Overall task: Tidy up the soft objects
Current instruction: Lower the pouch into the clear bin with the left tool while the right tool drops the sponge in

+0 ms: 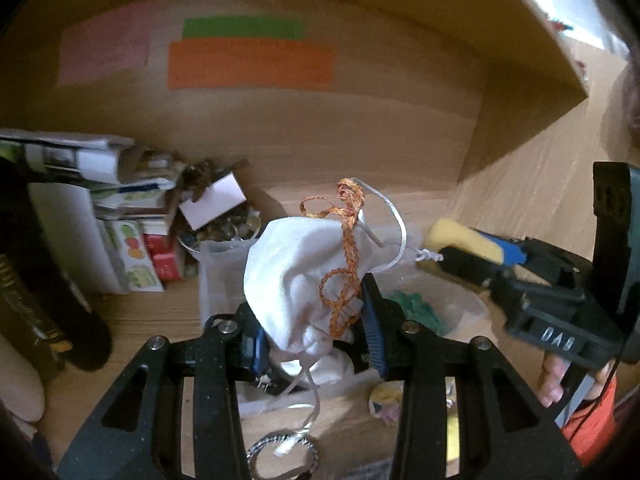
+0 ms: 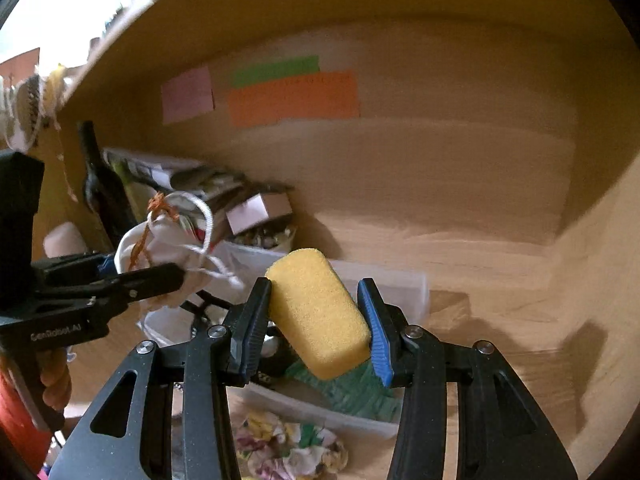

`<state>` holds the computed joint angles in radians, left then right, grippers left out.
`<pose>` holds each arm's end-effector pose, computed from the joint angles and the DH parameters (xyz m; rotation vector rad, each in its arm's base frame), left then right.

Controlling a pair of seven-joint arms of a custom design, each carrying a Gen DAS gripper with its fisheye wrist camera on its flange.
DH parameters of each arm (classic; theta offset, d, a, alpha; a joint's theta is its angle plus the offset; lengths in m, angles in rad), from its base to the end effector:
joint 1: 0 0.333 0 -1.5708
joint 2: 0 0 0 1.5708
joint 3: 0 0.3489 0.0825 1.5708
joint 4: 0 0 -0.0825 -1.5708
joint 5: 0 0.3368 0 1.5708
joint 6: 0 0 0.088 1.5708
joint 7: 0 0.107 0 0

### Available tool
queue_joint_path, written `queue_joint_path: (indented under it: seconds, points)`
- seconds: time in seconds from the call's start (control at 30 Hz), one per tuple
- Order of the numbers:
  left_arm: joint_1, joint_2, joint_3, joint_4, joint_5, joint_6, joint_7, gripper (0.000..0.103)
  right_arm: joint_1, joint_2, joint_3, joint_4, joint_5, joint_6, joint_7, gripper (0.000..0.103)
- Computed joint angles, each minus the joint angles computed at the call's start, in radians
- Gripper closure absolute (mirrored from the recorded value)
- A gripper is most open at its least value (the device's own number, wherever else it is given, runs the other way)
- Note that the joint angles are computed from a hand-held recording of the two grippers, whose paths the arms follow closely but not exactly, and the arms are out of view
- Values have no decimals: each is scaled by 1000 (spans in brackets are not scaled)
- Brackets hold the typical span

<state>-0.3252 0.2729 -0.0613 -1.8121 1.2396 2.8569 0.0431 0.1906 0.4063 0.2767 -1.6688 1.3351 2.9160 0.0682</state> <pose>0.5629 -0.2800 0.5068 -1.7116 1.6021 -0.9732 0.6303 0.2159 0.4849 -1.8973 0.9027 -0.4481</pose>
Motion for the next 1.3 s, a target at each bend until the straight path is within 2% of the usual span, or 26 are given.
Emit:
queue_joint_path:
  seconds: [0.2,0.37,0.43,0.57,0.73,0.9,1.0,1.17,1.3]
  points:
    - [26,89,-22,59,-238,-20,234,63,48,75,-53,39,-274,-21,248,62]
    - [42,139,-35,80,-417,-25,395,63,51,108,-68,58,-429,-52,390,62]
    - [33,146,-26,80,-457,-24,429,63,46,112,-63,55,-473,-51,424,62]
    - [-20,141,29,76,-476,-27,447,63,28,121,-41,52,-547,-45,479,59]
    - [-53,133,62,76,-485,-33,456,57,7,127,-14,49,-638,-30,551,54]
    - [-98,94,104,50,-387,-33,363,45,-48,118,58,30,-664,19,562,48]
    - [-115,53,113,26,-278,-46,268,40,-106,95,134,-4,-632,69,510,41]
    - [-119,-17,96,-18,-115,-82,113,28,-238,50,293,-65,-491,121,340,37]
    - [-116,-92,69,-78,31,-130,-17,12,-347,15,427,-107,-276,158,114,28]
